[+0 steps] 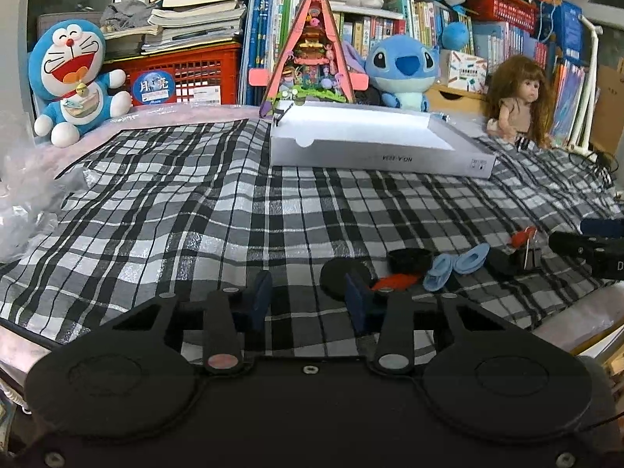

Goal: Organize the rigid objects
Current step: 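Move both grippers back from the tray toward the remaining objects, then grasp the black disc with the left gripper while the right gripper grasps the clear magnifier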

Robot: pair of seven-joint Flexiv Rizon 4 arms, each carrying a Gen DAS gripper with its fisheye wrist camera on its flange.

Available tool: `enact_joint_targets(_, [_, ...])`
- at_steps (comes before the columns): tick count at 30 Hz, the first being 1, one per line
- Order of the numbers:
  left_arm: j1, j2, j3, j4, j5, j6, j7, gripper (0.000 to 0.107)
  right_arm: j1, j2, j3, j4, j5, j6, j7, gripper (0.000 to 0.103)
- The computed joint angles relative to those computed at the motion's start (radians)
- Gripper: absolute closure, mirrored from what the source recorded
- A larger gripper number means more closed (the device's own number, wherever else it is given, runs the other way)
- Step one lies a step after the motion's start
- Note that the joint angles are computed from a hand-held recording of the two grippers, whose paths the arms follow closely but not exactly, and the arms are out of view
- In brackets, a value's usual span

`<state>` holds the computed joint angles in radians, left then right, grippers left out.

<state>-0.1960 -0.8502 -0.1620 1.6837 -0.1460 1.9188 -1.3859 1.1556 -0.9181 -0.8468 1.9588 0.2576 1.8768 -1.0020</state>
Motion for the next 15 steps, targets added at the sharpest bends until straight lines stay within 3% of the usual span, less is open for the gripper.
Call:
enact_joint_targets(12, [-0.016,-0.024,-0.008,-0.029,0.013,-0.005,0.013,0.068,0.002,-0.026,-0.005,-0.029,-0.045,-0.036,0.024,0.049])
enact_joint_targets(15, [-0.034,-0.031,0.007,-0.039,0.002,0.000,0.015,0.068,-0.004,-0.025,0.003,-0.035,-0.049,-0.036,0.032,0.051])
